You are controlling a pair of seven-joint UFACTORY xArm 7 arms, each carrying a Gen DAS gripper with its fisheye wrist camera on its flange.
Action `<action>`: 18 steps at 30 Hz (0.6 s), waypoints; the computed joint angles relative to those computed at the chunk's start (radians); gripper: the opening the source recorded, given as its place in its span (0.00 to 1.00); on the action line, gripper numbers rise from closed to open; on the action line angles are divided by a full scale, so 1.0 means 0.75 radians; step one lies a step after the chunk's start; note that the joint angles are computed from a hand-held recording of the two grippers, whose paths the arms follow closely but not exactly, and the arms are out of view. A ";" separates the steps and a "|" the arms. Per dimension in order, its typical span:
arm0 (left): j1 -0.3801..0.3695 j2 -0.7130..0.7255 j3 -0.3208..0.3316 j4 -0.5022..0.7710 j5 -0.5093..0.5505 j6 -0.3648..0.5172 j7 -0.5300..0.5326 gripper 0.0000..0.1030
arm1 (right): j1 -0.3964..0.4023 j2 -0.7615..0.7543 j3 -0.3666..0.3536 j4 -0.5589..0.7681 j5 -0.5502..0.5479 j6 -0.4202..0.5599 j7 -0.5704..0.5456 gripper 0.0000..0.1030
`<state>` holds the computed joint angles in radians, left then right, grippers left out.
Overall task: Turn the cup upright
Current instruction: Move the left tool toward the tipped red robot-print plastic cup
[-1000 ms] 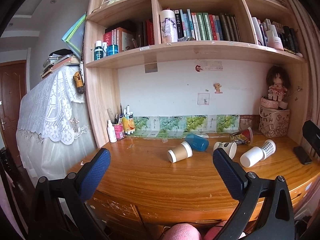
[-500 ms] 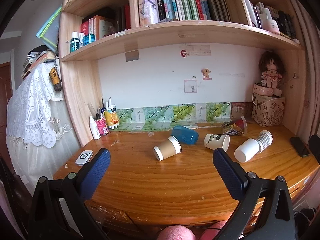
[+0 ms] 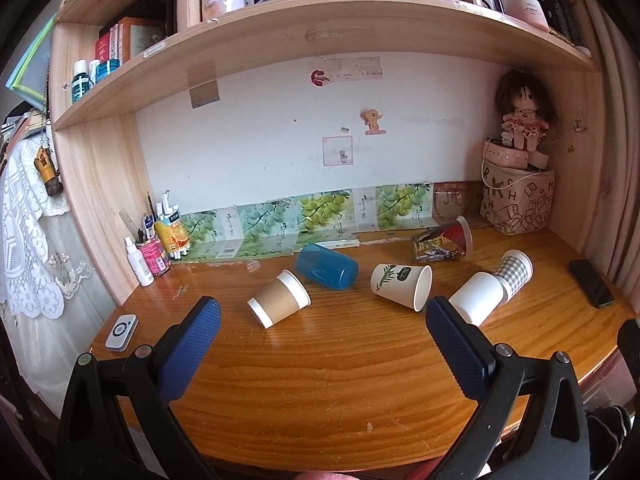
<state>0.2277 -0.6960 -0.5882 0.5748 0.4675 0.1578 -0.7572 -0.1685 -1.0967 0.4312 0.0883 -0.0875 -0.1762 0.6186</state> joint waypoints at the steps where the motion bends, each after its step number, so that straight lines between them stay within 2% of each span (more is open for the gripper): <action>1: 0.019 0.032 -0.018 0.027 0.004 -0.001 -0.004 0.99 | -0.006 0.022 -0.008 0.004 -0.004 -0.013 -0.007 1.00; 5: 0.116 0.135 -0.102 0.122 0.059 -0.016 -0.037 0.99 | -0.045 0.108 -0.020 0.006 -0.002 -0.096 -0.046 1.00; 8: 0.244 0.186 -0.215 0.201 0.152 -0.026 -0.076 0.99 | -0.065 0.177 -0.026 0.003 0.017 -0.175 -0.095 1.00; 10: 0.367 0.206 -0.322 0.262 0.229 -0.041 -0.117 0.99 | -0.092 0.267 -0.032 0.006 0.026 -0.262 -0.147 1.00; 11: 0.438 0.208 -0.386 0.293 0.267 -0.048 -0.140 0.99 | -0.087 0.270 -0.031 0.006 0.042 -0.264 -0.160 1.00; 13: 0.597 0.189 -0.526 0.349 0.333 -0.071 -0.175 0.99 | -0.145 0.327 0.024 0.013 0.083 -0.321 -0.189 1.00; 15: 0.764 0.169 -0.670 0.416 0.364 -0.091 -0.168 0.99 | -0.198 0.389 0.072 0.021 0.122 -0.378 -0.223 1.00; 18: 0.920 0.206 -0.826 0.501 0.371 -0.121 -0.095 0.99 | -0.276 0.493 0.146 0.031 0.193 -0.482 -0.271 1.00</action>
<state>0.9179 -0.5413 -1.2077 0.9506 0.7455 0.0673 -0.8283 -0.3757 -0.7268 0.5408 0.1118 0.0574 -0.5376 0.4153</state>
